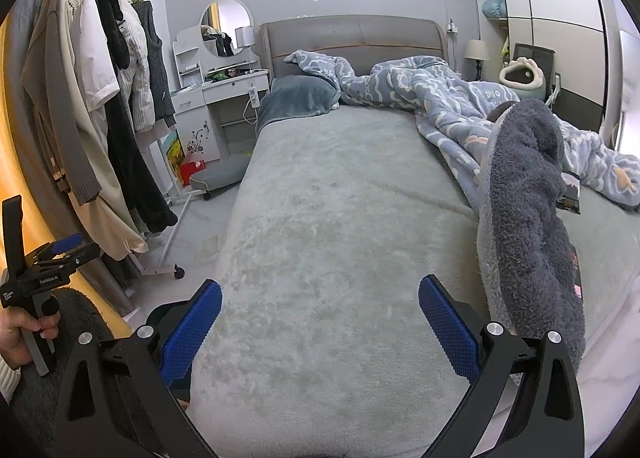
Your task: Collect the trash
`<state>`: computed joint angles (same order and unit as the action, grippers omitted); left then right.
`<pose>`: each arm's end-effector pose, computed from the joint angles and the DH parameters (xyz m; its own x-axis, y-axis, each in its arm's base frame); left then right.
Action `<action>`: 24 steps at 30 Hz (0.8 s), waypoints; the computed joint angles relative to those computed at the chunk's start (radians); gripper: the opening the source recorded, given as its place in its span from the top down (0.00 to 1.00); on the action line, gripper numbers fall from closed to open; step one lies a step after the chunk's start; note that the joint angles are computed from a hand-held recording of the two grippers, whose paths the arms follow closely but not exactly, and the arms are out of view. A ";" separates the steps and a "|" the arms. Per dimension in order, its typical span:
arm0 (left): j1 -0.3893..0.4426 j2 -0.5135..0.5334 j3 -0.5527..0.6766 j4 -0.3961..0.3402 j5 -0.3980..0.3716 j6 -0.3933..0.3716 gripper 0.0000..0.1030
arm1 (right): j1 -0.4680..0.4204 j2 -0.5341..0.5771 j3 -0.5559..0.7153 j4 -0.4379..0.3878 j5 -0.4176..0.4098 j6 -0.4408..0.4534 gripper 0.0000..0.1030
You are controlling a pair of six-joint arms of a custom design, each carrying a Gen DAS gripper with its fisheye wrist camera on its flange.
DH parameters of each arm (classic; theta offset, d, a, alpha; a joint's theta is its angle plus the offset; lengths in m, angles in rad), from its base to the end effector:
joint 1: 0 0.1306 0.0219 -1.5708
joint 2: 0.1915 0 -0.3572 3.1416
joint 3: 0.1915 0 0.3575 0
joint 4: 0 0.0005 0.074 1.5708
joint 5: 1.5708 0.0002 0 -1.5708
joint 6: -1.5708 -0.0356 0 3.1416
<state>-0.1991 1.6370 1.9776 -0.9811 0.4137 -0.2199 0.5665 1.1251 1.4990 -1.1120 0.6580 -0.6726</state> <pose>0.5217 -0.1204 0.5316 -0.4633 0.2972 -0.8349 0.6129 0.7879 -0.0596 0.2991 0.1639 0.5380 -0.4708 0.2847 -0.8350 0.3202 0.9371 0.1390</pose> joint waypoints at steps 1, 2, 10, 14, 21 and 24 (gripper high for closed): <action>0.000 0.001 0.001 -0.001 0.000 0.002 0.03 | -0.001 0.000 0.000 0.001 0.000 0.000 0.03; 0.000 0.001 0.001 -0.001 0.000 0.000 0.03 | -0.001 0.000 0.000 0.003 -0.001 -0.001 0.03; -0.002 0.000 0.000 -0.002 -0.002 0.003 0.03 | -0.003 -0.003 -0.007 0.008 -0.003 -0.001 0.03; -0.001 0.001 0.001 -0.003 0.000 0.004 0.03 | -0.002 -0.002 -0.006 0.007 -0.003 -0.003 0.03; -0.002 -0.005 -0.013 0.003 0.002 0.007 0.03 | -0.001 -0.001 -0.005 0.004 -0.001 -0.003 0.03; -0.002 -0.005 -0.013 0.002 0.002 0.007 0.03 | -0.001 -0.002 -0.004 0.005 -0.001 -0.005 0.03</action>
